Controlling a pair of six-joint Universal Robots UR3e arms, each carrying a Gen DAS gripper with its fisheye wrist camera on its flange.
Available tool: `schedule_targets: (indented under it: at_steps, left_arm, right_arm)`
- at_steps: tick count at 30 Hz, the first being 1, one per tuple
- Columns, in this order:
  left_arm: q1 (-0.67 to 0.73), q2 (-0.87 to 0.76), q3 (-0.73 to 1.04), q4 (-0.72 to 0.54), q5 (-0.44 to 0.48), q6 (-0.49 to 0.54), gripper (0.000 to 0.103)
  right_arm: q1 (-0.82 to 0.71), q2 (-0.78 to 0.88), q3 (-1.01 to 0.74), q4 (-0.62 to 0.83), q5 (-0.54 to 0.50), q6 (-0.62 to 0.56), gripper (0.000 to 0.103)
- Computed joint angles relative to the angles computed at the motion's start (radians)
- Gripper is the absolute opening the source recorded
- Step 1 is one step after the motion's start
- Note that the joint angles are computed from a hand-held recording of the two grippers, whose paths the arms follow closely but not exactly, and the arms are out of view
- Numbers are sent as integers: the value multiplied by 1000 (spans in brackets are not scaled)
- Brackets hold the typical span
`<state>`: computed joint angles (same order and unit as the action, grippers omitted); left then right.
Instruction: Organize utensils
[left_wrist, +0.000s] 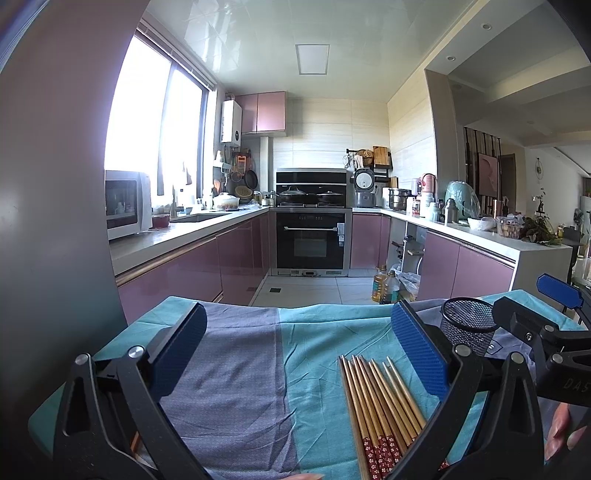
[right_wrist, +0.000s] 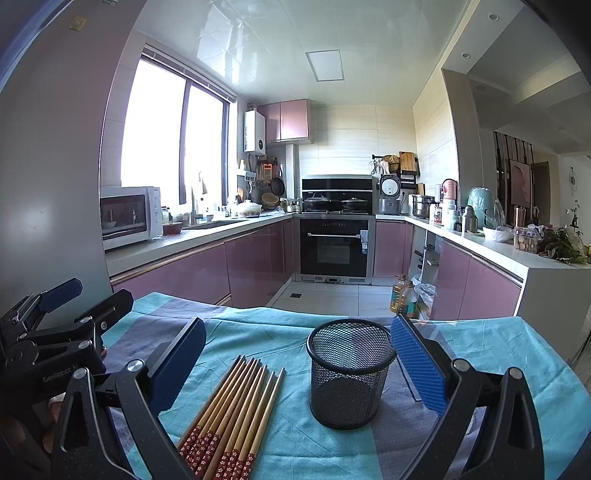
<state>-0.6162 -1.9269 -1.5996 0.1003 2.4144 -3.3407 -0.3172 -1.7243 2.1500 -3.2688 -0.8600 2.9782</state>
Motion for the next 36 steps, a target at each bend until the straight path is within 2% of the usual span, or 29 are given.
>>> schedule_targets:
  at_steps: [36]
  left_arm:
    - [-14, -3, 17, -40, 12, -31, 99]
  right_arm:
    - [-4, -15, 8, 12, 9, -5, 97]
